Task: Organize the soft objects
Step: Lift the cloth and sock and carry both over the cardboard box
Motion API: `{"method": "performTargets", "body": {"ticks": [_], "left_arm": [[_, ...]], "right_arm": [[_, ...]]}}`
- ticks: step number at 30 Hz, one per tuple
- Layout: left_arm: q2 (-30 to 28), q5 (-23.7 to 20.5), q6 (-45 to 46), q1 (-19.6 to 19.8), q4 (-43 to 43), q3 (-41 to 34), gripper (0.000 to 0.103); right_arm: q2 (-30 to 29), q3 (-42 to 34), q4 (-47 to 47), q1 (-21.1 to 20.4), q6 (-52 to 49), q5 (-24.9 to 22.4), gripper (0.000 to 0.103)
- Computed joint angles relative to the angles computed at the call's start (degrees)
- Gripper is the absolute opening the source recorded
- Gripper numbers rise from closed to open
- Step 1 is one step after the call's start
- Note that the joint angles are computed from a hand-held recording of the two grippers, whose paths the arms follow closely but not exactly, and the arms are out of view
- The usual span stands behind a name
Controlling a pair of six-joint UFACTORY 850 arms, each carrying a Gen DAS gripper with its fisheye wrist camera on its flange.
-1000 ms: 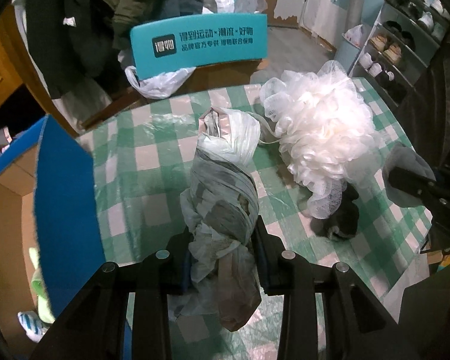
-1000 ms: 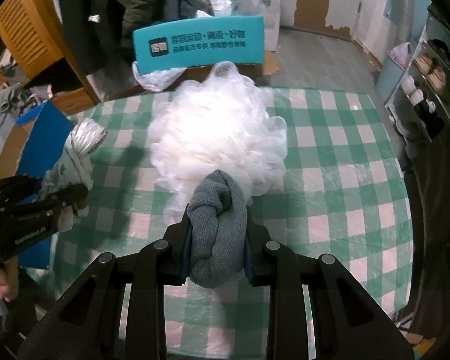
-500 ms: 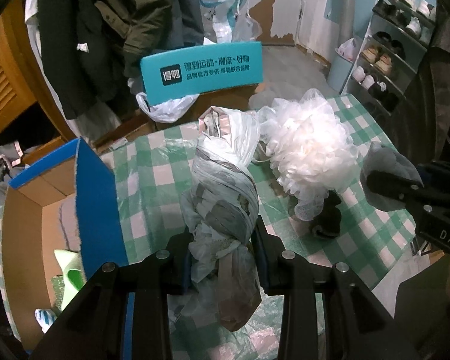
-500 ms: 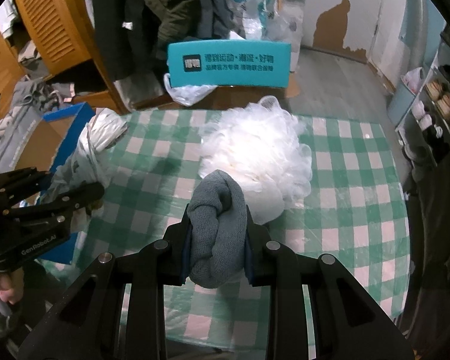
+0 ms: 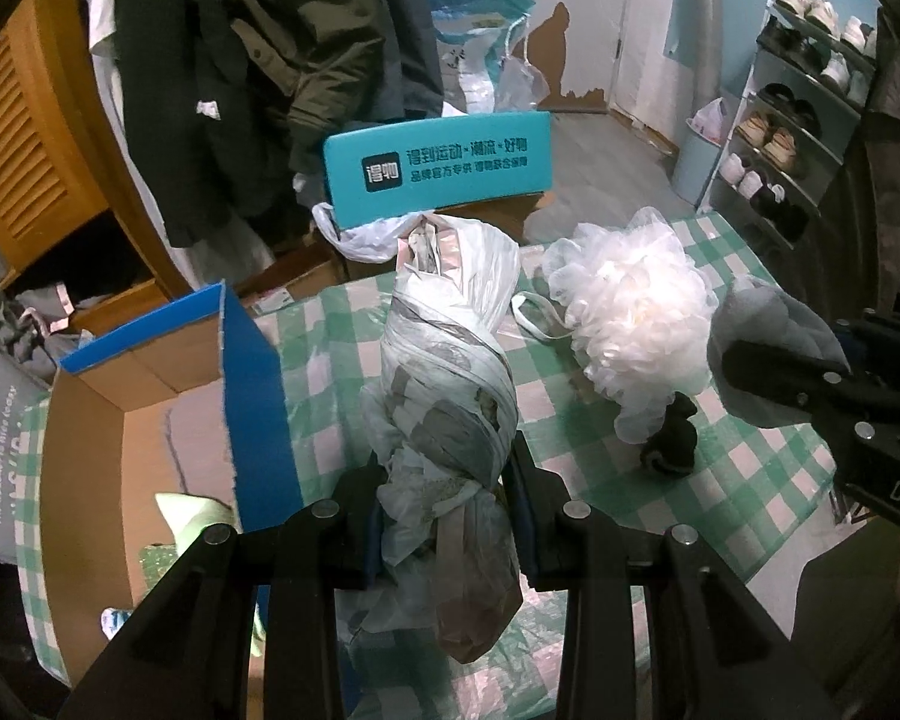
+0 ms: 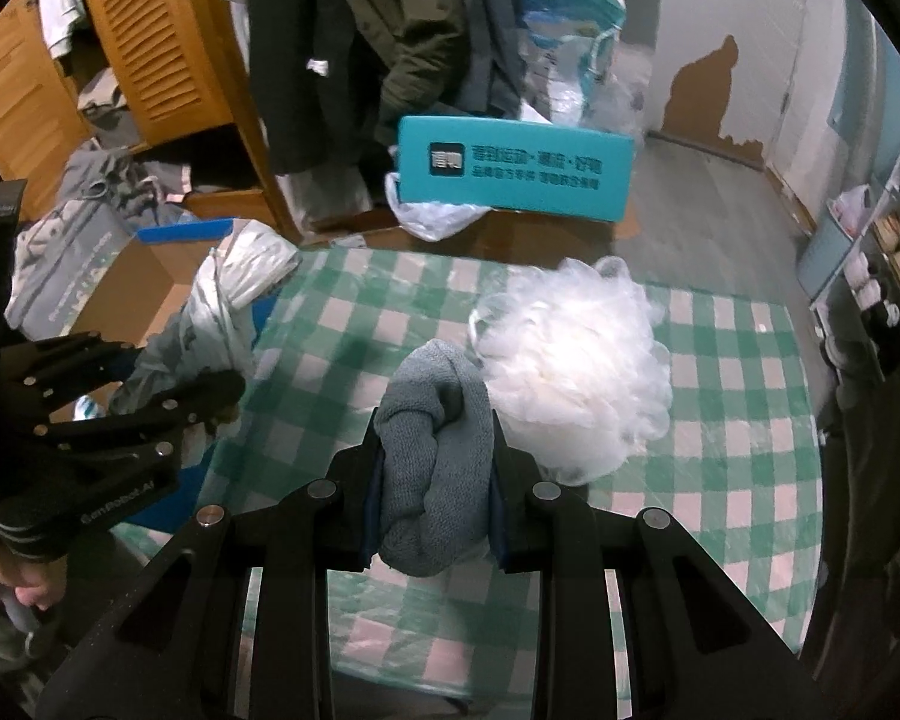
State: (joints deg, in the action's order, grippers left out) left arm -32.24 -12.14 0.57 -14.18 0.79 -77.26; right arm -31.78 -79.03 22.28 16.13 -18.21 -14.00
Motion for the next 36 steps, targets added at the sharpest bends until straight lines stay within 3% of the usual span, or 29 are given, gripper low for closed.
{"method": "performTargets", "body": {"ticks": [24,36], "left_arm": [[4.0,1.9,-4.8,4.1,3.9,3.6,0.034],[4.9,2.2,-8.2,7.1,6.1,4.7,0.034]], "right_arm": [[-3.4,-6.7,8.3,3.5,-7.9,-3.7,0.025],[-6.7,-12.0,7.4,5.8,-7.1,-6.2,0.025]]}}
